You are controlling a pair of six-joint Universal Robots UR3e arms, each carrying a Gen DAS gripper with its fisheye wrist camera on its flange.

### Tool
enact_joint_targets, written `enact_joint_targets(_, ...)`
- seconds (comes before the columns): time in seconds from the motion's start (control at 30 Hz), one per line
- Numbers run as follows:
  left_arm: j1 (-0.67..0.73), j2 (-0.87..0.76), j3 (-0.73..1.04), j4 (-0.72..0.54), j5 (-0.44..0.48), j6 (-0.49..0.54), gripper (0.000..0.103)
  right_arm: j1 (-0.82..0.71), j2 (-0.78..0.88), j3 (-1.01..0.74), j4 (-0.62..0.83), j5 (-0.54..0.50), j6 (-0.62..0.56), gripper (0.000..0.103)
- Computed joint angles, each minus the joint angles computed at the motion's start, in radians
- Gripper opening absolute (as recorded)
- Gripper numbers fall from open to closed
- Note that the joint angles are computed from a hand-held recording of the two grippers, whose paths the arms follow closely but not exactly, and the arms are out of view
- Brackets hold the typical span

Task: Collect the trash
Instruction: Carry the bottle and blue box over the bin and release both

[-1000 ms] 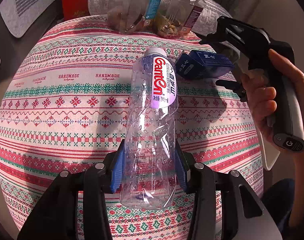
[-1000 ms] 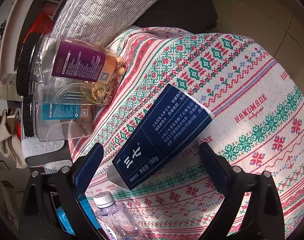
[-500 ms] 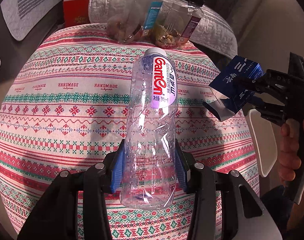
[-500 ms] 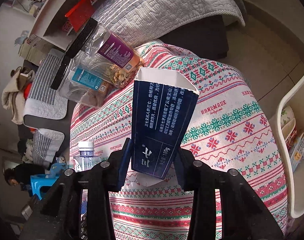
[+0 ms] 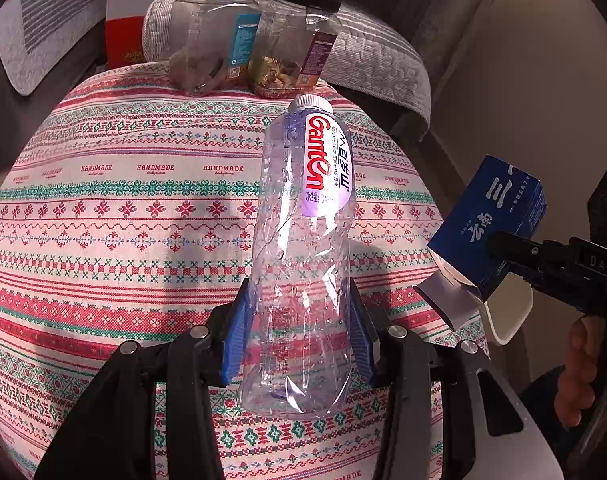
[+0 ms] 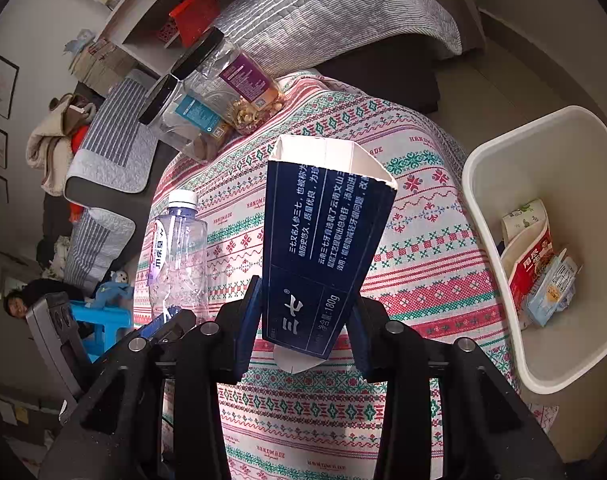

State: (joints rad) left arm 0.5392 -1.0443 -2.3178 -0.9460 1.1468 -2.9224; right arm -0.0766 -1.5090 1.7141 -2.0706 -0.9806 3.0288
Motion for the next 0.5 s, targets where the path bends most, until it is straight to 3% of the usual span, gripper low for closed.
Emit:
enact_joint_targets(0.17,-0.114,0.039,0.026,0.005,-0.009,-0.128,0.044,-0.075,-0.13,0.044,0.05,0.012,-0.103,0.038)
enact_joint_targets(0.3,-0.267,-0.012,0.081,0.085,0.042,-0.277,0.044,-0.155,-0.195,0.052,0.132,0.045,-0.192,0.038)
enact_joint_targets(0.5,-0.446,-0.145,0.202,0.207,0.043,-0.478,0.044,-0.334,-0.324,0.034,0.257,0.126,-0.342,0.038)
